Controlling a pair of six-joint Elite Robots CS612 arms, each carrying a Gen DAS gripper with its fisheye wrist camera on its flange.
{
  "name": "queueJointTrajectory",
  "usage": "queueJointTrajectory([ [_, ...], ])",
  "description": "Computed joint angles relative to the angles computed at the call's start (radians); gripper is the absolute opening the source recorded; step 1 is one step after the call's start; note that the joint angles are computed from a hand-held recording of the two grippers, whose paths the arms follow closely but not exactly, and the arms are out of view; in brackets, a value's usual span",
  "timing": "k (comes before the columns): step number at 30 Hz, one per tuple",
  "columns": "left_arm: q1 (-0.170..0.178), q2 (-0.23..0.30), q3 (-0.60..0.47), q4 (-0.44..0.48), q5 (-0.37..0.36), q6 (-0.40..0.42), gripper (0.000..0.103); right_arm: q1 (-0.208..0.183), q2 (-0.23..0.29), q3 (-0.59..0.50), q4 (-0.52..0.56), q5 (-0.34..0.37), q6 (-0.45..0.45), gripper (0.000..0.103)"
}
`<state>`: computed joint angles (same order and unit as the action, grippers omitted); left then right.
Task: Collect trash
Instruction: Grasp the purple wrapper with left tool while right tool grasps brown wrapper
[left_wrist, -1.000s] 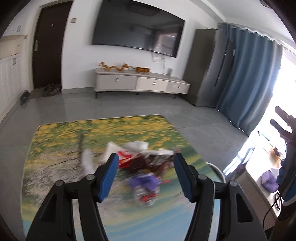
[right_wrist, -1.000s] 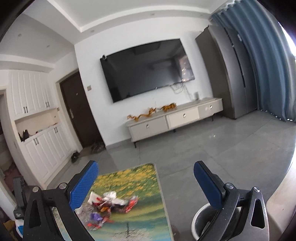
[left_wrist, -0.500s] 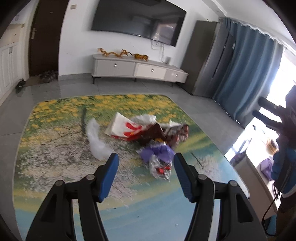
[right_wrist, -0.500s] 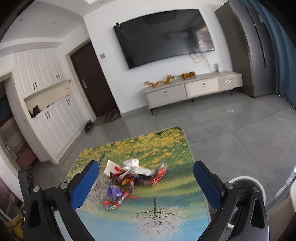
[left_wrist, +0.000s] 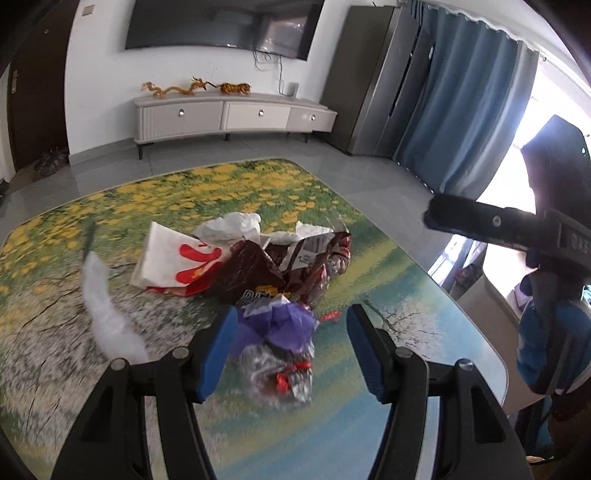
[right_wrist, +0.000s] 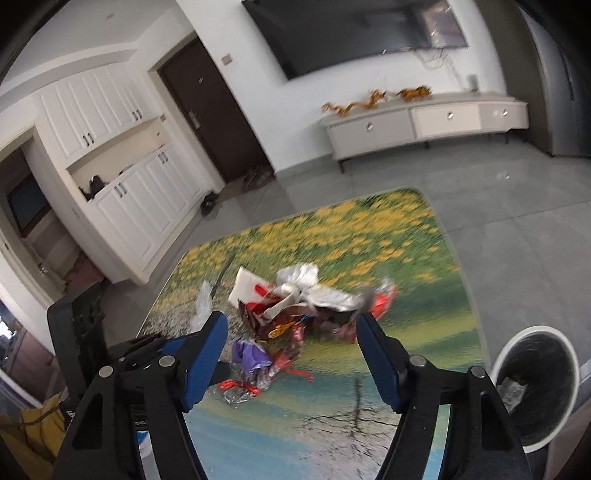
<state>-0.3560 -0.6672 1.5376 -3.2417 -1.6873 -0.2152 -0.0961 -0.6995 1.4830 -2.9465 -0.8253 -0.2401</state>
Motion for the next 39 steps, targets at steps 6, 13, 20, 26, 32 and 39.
queueJointTrajectory([
  [6,-0.001,0.032,-0.058,0.077,0.000,0.024,0.059,0.027,0.038,-0.070,0.132,-0.002,-0.061,0.070],
  [13,0.010,0.049,-0.078,0.109,-0.012,-0.003,0.046,0.038,0.072,-0.127,0.222,0.002,-0.049,0.064],
  [20,0.017,0.041,-0.057,0.084,-0.014,-0.028,0.039,0.045,0.094,-0.166,0.290,0.003,-0.026,0.041],
  [26,0.029,0.024,-0.019,0.014,-0.029,-0.080,0.037,0.047,0.090,-0.155,0.291,-0.003,-0.033,0.019],
  [32,0.032,-0.008,0.037,-0.059,-0.012,-0.114,0.037,0.052,0.070,-0.129,0.242,-0.016,-0.054,0.013],
  [39,0.030,-0.052,0.109,-0.136,0.025,-0.148,0.037,0.052,0.029,-0.077,0.204,0.017,-0.098,0.010],
])
